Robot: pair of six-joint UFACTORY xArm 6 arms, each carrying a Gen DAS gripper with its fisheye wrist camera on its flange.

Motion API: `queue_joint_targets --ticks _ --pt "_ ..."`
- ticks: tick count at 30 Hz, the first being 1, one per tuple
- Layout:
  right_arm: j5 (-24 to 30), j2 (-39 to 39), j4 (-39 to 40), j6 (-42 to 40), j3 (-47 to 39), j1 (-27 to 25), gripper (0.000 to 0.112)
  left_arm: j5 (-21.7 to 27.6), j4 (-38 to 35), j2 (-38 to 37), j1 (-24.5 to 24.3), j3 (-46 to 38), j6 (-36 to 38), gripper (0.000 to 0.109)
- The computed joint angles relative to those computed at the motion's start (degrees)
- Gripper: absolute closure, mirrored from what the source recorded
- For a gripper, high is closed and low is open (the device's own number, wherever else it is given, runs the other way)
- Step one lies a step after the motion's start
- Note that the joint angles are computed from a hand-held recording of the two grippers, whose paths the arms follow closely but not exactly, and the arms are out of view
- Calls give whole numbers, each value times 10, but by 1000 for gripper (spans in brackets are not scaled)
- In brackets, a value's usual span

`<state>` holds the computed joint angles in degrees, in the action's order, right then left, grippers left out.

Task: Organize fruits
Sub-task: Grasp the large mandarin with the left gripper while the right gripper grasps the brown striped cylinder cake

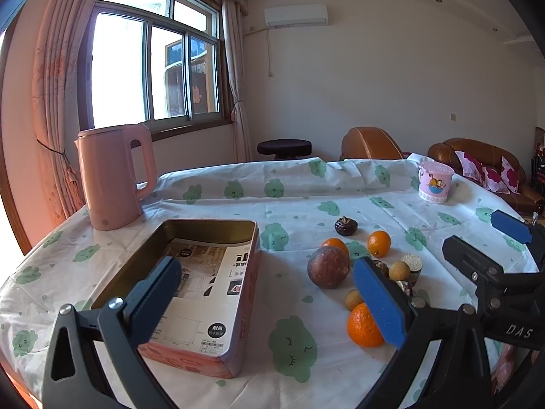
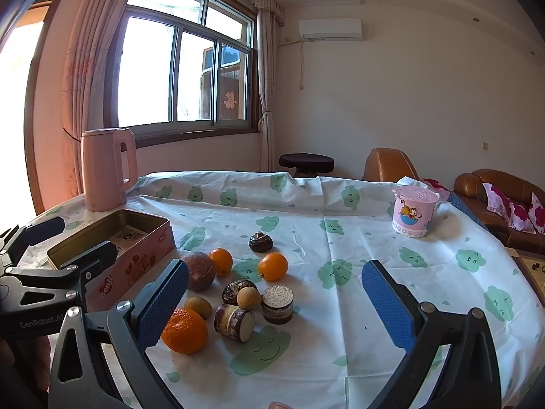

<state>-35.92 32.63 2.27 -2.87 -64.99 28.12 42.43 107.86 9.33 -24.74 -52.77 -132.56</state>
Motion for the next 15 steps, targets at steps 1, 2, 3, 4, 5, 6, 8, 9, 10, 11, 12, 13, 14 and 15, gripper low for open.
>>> queue_joint_targets --ticks 1,2,3,4,5,6,8,9,10,11,12,13,14,15 --pt "0 0 0 0 0 0 10 0 0 1 0 0 -1 6" --pt "-1 0 -2 1 1 -1 10 -4 -2 4 1 -4 0 6" --pt "0 0 0 0 0 -1 10 -8 -1 7 2 -7 0 6" --pt "0 1 3 -3 0 -1 10 -14 -5 13 4 -13 1 6" --pt "1 2 8 -6 -1 -1 10 -24 -7 17 7 -17 1 6" --pt "2 3 10 -7 -2 -2 10 -39 -2 24 11 -24 -2 6" --pt "7 5 11 -3 -2 -6 10 -69 4 37 19 -36 -5 6" --pt "12 8 14 -1 -4 -9 10 -83 3 45 22 -44 -2 7" --pt "14 10 16 1 -5 -11 10 -95 3 52 25 -51 0 9" --pt "19 13 20 0 -7 -14 10 -108 6 58 27 -58 0 14" --pt "22 14 25 1 -7 -17 10 -120 6 65 28 -66 3 16" --pt "25 17 28 3 -9 -20 10 -129 5 71 28 -73 8 18" --pt "27 19 30 7 -10 -23 10 -140 7 78 28 -81 11 20" --pt "29 21 28 15 -11 -27 10 -150 7 86 28 -90 17 21"
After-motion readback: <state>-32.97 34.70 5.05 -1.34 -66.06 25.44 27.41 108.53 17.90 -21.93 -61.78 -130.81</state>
